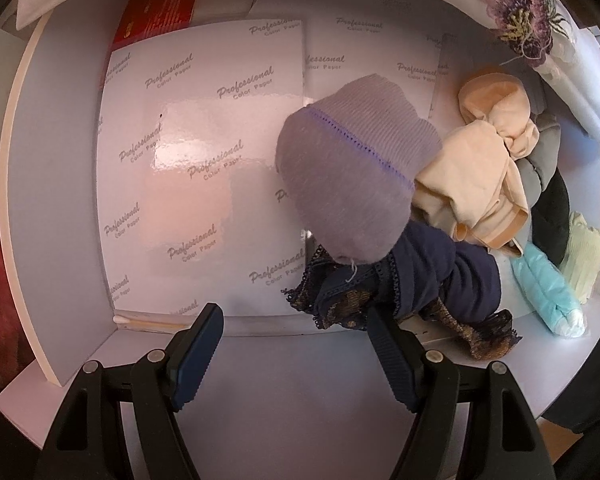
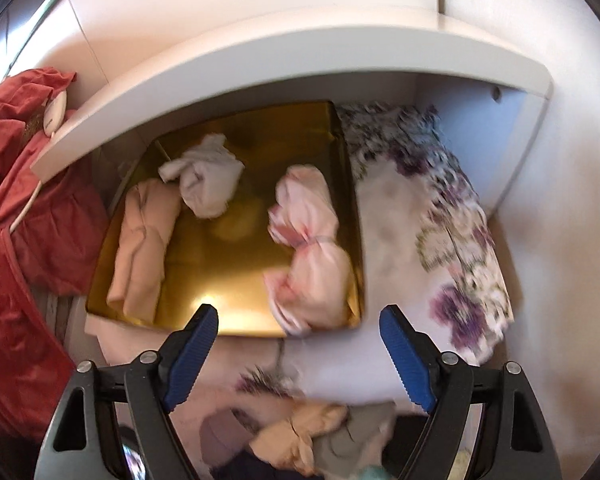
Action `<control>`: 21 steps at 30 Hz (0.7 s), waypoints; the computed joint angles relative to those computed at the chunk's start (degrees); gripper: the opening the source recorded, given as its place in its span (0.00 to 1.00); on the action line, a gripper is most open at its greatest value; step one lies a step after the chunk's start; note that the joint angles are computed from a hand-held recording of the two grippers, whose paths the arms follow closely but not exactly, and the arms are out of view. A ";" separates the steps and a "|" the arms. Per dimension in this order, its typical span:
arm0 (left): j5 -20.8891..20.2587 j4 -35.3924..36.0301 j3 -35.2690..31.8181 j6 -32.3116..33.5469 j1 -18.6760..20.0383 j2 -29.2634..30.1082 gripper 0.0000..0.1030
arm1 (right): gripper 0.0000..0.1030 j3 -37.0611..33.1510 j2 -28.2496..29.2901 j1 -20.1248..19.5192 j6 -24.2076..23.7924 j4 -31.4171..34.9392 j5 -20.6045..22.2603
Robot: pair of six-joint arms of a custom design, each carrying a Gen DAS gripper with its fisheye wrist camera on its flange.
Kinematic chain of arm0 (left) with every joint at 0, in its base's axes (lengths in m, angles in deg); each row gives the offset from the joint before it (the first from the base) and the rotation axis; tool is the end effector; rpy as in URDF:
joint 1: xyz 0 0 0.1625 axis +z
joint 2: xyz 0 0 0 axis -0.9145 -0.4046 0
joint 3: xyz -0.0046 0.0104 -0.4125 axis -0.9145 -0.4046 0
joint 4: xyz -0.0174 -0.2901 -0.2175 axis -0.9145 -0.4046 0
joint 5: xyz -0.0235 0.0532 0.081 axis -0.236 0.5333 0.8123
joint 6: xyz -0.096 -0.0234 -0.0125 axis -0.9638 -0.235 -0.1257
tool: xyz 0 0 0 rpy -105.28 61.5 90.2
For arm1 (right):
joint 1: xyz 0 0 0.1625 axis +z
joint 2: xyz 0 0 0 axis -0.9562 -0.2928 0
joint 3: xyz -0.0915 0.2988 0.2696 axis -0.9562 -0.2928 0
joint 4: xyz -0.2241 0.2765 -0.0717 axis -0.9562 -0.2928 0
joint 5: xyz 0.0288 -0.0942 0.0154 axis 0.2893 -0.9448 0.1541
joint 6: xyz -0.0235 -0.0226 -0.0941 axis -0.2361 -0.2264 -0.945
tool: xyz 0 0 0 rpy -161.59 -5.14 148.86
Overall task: Organize soft objects
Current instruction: 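Move the right tool back over the drawer toward the pale green ribbed knit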
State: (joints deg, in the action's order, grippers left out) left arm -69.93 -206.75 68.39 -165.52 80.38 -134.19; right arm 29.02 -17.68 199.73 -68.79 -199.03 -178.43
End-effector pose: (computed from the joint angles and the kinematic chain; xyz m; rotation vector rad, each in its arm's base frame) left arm -0.3613 -0.2428 -0.0037 -1.3033 2.2496 -0.3914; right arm 0.4585 -0.4352 0.2810 1.4295 -2.4911 0.0179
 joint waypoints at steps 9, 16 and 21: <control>-0.39 0.80 -0.21 0.43 0.04 0.01 0.73 | 0.85 -4.84 0.64 -3.81 4.41 16.62 -6.21; -0.25 0.55 0.37 -0.22 -0.26 -0.35 0.73 | 0.83 -6.18 2.63 -5.41 9.75 27.98 -16.05; -0.07 1.10 0.07 -0.48 -0.44 -0.46 0.73 | 0.81 -4.31 3.36 -6.17 11.52 31.41 -22.51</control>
